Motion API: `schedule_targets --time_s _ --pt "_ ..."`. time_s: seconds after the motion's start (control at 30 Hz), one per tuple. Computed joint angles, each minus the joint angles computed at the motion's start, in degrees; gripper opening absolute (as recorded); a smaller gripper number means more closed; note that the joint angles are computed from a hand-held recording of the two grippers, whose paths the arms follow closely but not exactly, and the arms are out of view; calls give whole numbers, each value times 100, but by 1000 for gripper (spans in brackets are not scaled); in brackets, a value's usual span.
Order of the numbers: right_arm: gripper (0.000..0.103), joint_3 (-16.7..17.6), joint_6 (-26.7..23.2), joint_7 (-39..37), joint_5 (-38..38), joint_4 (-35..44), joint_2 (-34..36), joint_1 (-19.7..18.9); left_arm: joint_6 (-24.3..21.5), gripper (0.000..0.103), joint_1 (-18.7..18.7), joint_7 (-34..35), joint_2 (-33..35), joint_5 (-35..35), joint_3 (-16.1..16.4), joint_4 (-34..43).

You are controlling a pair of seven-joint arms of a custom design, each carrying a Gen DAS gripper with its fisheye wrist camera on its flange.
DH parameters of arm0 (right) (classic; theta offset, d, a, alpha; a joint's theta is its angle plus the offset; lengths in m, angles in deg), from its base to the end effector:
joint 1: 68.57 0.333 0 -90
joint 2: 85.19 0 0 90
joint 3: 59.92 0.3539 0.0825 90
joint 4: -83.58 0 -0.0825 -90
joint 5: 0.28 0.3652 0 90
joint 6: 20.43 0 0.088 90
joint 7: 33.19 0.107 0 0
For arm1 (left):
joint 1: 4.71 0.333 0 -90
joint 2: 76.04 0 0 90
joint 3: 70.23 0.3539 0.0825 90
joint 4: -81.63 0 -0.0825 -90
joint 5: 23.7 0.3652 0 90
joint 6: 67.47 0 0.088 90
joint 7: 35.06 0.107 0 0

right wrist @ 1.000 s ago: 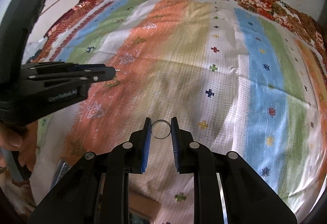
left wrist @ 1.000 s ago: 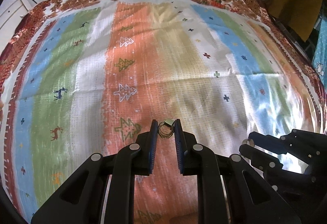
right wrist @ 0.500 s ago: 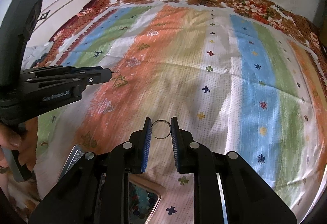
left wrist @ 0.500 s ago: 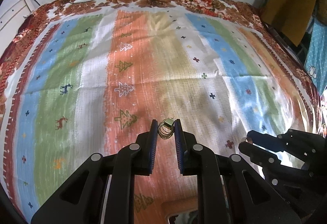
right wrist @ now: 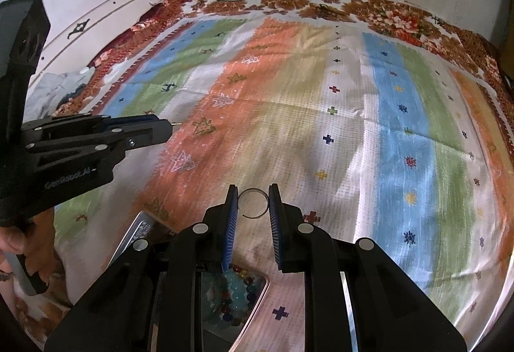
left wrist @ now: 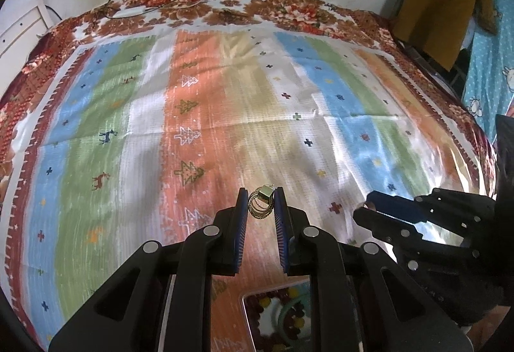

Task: Organize jewelry
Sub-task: 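Carry both rings over the tin box and open both grippers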

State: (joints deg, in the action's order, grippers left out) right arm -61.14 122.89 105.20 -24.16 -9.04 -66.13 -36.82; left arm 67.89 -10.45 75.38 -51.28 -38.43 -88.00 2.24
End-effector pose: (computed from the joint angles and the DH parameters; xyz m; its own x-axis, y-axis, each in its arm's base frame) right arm 0.5955 0.3569 0.5369 -0.0132 -0.9960 -0.0888 -0.8045 0.0633 -0.5905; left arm 0.6819 -0.2446 0.5767 -0.5792 -0.7957 0.1771 -0.7136 0.3898 -0.5821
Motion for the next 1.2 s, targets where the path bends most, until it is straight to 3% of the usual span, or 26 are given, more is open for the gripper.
schedule_targets --time_s 0.53,1.2 --pt "20 95 134 496 -470 -449 -345 111 562 16 193 759 -874 -787 -45 -1245" --pt "20 407 385 710 -630 -1123 -750 117 647 16 45 1596 -1681 -1739 282 -2296"
